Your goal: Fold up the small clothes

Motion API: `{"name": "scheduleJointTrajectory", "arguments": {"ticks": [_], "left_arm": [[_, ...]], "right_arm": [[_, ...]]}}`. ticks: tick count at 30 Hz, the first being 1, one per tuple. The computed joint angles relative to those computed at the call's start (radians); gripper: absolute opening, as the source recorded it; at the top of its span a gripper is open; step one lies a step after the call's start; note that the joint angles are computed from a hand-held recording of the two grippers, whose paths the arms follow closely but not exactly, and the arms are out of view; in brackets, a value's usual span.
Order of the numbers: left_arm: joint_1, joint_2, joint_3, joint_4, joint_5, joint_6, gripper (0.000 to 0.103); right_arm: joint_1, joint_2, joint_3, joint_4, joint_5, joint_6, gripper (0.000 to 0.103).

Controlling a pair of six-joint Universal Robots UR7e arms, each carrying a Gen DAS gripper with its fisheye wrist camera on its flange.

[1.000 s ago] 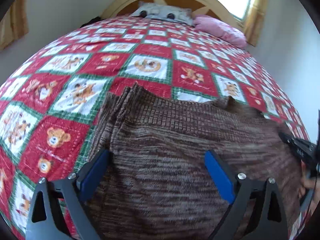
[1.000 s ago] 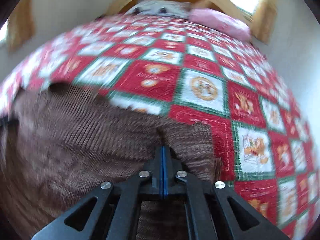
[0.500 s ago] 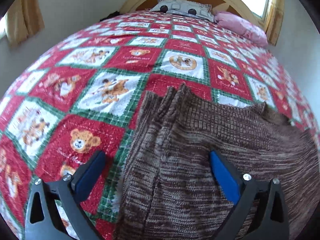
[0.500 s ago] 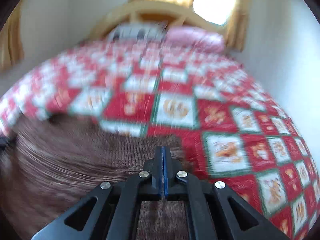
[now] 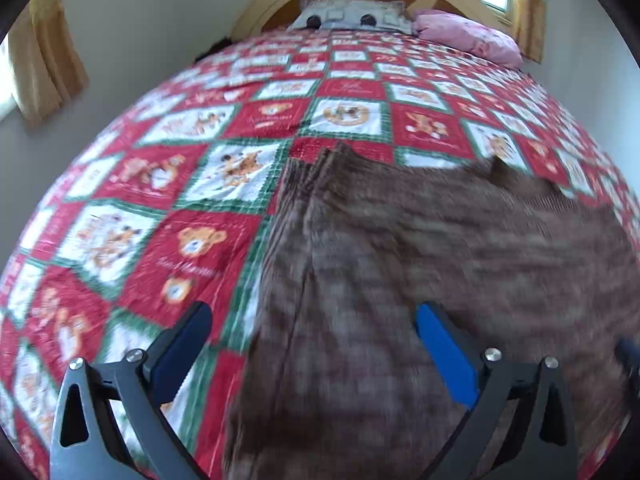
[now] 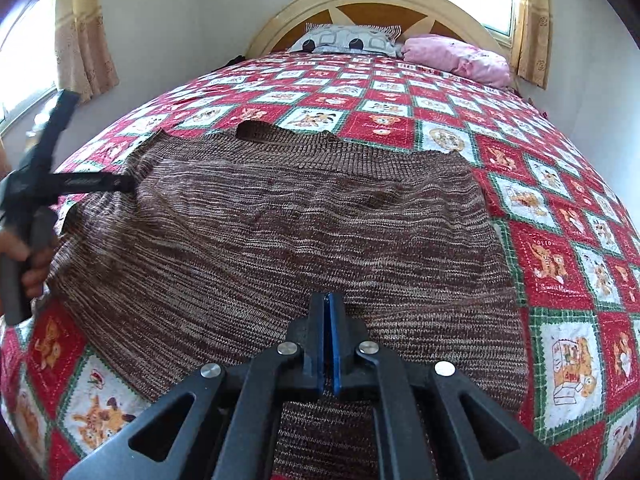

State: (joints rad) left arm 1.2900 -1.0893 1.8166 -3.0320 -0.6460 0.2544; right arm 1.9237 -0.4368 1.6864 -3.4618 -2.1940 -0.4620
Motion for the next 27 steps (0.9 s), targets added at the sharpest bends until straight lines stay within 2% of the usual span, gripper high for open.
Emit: {"name": "scheduleJointTrajectory", "arguments": {"ticks": [3,5,8,9,15,17,20,22,24,27], "left_arm": [[-0.008,-0.045,0.070,-0.057,-0.008,0.005,0.103],[0.005,-0.095,0.108,-0.038,-0.051,-0.082,0.103],[0.059,-0.144,0.135,-0.031,-0.176,-0.215,0.103],[0.068,-0.142,0.128,-0.012,-0.195,-0.243,0.103],[0.068,-0.131,0.128,-0.011,-0.245,-0.254,0.102],[0.063,-0.125,0.140,-0.040,-0.245,-0.223,0.096],[0.081,-0.138,0.141,-0.058,-0.297,-0.240,0.075],[0.101,-0.150,0.145,-0.073,-0.332,-0.270,0.050],[0.113,-0.165,0.156,-0.080,-0.355,-0.296,0.041],[0.121,-0.164,0.146,-0.070,-0.378,-0.314,0.042]], "right_arm": [[-0.004,-0.006,0.010,-0.007,0.015,0.006,0.002],[-0.008,-0.009,0.014,-0.009,0.028,0.011,0.002],[-0.007,-0.001,0.005,-0.015,0.024,0.005,0.002],[-0.004,0.003,0.003,-0.021,0.016,-0.001,0.002],[0.007,0.021,-0.008,-0.045,-0.018,-0.033,0.002],[0.005,0.017,-0.005,-0.042,-0.011,-0.025,0.002],[0.002,0.011,0.001,-0.036,0.003,-0.013,0.002],[-0.001,0.008,0.003,-0.034,0.009,-0.008,0.002],[-0.001,0.007,0.004,-0.034,0.011,-0.009,0.002],[-0.002,0.006,0.005,-0.034,0.012,-0.007,0.002]]}}
